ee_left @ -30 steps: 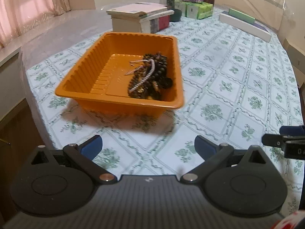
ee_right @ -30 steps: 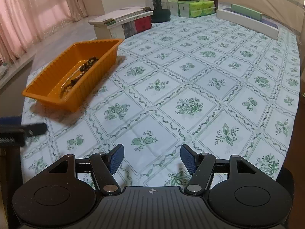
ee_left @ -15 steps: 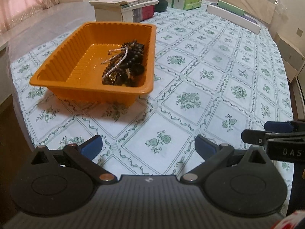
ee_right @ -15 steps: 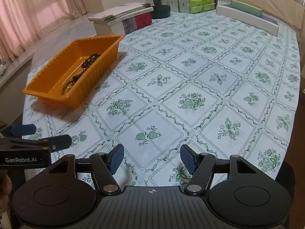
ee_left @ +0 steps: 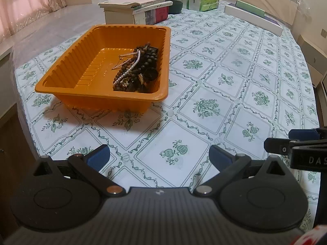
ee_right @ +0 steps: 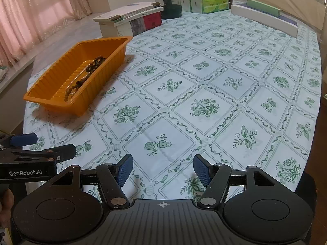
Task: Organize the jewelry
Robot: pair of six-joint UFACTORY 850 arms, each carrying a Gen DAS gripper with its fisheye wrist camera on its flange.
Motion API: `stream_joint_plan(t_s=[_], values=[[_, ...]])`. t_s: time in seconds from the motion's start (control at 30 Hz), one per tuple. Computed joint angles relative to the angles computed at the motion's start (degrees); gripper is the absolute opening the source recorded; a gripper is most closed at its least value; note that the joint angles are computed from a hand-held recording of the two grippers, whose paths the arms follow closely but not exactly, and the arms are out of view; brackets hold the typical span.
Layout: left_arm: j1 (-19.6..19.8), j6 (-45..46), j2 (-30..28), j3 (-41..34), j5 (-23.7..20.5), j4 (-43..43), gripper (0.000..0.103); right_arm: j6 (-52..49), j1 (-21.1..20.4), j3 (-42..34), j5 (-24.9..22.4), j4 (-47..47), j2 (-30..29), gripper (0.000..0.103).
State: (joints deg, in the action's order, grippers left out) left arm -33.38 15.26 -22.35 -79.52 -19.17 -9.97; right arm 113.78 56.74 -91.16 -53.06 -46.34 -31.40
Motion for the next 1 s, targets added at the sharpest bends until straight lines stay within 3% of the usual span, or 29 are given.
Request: stream_joint_plan(t_s=[1.0], values=[[-0.2, 0.8, 0.1, 0.0, 0.3, -0.4, 0.102, 0.3, 0.0, 0.0, -0.1, -0.2, -0.1, 0.065]])
